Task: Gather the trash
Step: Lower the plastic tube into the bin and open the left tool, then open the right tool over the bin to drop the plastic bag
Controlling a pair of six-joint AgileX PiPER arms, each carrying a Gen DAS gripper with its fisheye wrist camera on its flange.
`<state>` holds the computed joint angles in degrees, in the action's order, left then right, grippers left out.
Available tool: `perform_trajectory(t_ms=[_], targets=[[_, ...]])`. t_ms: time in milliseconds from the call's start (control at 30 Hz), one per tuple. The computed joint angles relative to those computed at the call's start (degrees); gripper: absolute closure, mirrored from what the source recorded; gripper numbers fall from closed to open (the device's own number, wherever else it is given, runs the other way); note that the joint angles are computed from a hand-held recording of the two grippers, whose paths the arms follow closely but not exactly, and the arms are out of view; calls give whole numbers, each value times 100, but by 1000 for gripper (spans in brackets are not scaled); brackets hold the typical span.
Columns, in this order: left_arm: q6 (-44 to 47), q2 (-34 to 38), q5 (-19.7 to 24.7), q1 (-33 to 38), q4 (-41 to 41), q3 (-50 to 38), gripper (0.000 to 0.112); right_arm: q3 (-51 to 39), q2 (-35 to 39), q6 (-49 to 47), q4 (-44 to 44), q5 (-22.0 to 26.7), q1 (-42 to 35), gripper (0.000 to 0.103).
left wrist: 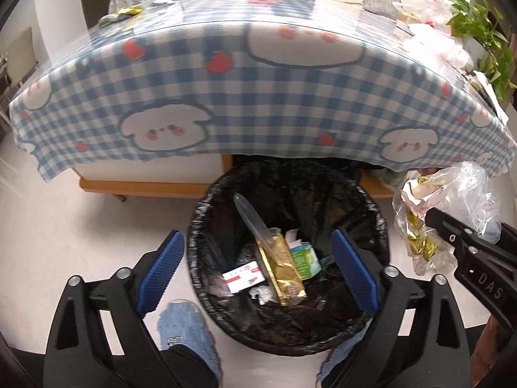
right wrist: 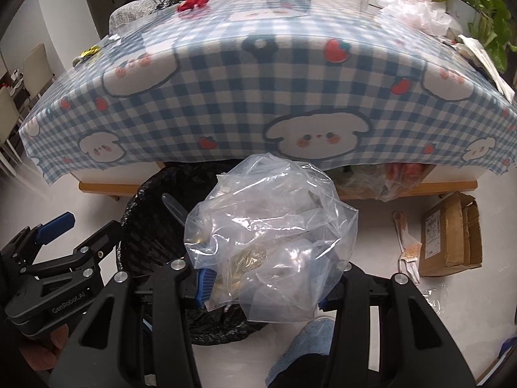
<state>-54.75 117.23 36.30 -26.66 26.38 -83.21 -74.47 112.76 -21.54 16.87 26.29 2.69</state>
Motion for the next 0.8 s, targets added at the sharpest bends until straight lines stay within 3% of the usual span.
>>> perform_trajectory(t_ms=[133, 600, 800], targets=[[-130, -175, -153, 180, 180, 372, 15, -9, 121, 225, -98, -77, 289, 59], [-122, -842, -848, 892, 382, 1628, 15, -320, 306, 1386, -857, -144, 1149, 58], [-51, -919, -965, 1095, 320, 1804, 15, -418, 406, 1760, -1269, -95, 1310, 51]])
